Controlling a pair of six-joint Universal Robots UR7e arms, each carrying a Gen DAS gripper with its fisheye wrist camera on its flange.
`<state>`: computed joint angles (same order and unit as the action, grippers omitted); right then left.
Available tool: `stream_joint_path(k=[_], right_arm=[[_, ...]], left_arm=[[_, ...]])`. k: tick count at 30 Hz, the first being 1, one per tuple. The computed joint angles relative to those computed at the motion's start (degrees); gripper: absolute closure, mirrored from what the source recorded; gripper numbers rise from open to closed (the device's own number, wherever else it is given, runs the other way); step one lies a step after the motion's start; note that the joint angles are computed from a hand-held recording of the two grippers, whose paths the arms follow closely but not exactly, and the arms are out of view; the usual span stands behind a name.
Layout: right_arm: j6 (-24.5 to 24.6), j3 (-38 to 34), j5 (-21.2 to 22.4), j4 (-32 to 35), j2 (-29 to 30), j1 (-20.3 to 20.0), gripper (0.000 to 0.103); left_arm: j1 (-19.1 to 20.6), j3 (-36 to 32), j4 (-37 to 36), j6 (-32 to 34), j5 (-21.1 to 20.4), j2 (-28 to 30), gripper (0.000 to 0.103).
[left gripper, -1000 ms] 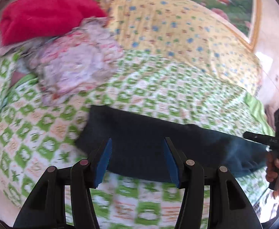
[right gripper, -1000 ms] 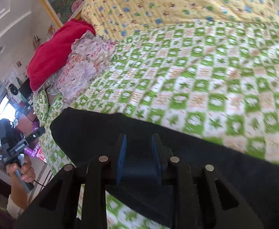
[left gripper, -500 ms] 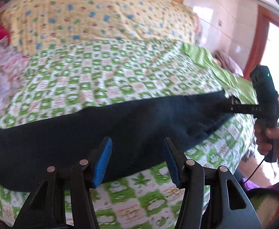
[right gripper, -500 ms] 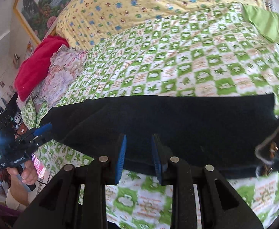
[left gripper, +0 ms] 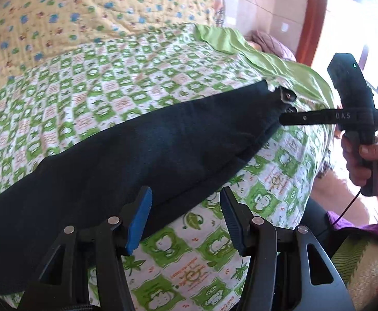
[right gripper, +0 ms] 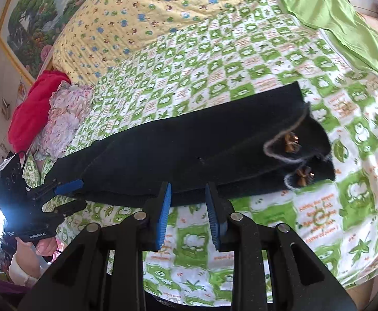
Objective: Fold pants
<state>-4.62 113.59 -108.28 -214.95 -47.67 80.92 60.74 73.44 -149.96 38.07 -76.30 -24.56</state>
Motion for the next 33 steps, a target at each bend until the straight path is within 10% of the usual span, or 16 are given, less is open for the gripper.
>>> stream_joint_path(k=[33], right_arm=[[11.66, 4.12, 2.76, -12.93, -0.73, -5.09, 0.057]], left_arm=[[-4.26, -43.14, 33.29, 2.86, -4.6, 22.03, 0.048]])
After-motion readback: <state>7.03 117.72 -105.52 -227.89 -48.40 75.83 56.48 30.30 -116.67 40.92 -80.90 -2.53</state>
